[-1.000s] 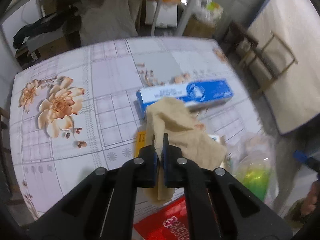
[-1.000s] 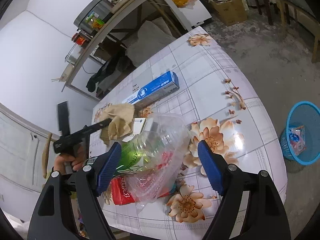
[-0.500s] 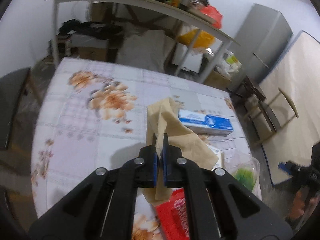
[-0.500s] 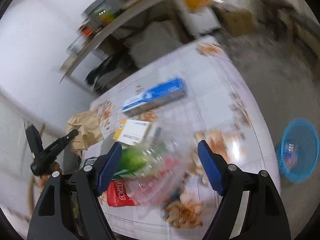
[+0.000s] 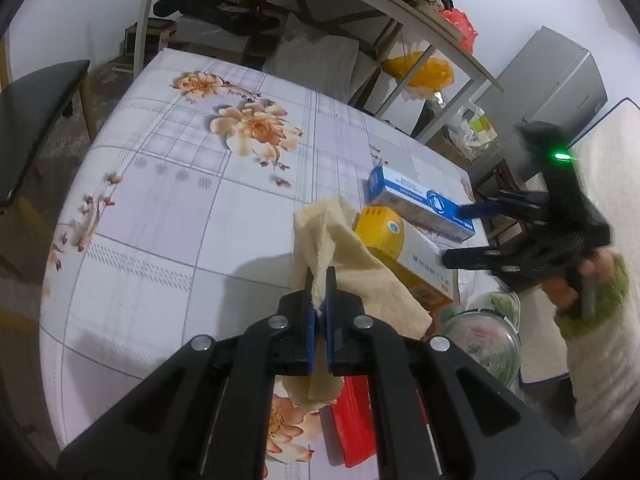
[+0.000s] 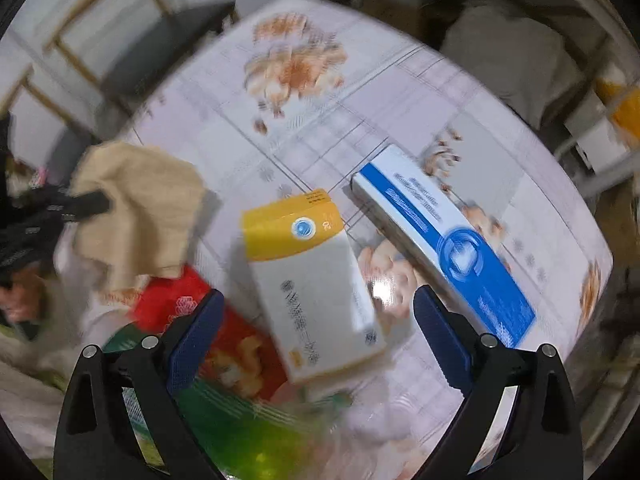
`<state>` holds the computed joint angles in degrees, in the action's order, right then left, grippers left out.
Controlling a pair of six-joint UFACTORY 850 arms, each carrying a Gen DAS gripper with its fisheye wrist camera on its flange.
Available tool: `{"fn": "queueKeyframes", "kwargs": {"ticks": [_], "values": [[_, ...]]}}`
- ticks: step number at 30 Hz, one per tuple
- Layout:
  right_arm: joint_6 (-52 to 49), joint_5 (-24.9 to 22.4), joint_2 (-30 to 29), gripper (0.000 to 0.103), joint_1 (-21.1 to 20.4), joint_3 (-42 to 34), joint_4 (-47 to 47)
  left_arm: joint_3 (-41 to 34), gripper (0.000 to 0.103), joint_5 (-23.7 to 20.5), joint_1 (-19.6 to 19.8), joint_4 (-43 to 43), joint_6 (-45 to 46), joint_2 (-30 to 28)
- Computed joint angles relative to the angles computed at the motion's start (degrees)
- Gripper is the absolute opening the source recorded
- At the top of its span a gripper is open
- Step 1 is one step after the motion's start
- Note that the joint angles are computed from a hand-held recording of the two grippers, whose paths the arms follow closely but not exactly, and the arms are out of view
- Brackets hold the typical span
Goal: Collect trash
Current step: 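Grasp the yellow-white medicine box with the right tool while left tool holds the towel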
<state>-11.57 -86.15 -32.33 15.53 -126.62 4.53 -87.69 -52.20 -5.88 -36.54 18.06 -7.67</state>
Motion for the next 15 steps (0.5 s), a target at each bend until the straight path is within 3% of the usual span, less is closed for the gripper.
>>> {"fn": "queueKeyframes", "kwargs": {"ticks": [5, 12, 15], "values": [[-4.8, -3.8, -3.9, 0.092, 2.0, -2.1, -4.0, 0.0, 0.003, -0.4, 0.3, -0.2, 0.2, -0.1], [-3.8, -2.7, -4.7, 0.092, 2.0, -0.8, -4.5, -0.1, 0.003, -0.6, 0.4, -1.0, 0.8, -0.4], [-3.8, -1.9, -4.5, 0.080, 1.9, 0.1, -4.2, -0.2, 0.003, -0.5, 0.3, -0.9, 0.8, -0.4]]}}
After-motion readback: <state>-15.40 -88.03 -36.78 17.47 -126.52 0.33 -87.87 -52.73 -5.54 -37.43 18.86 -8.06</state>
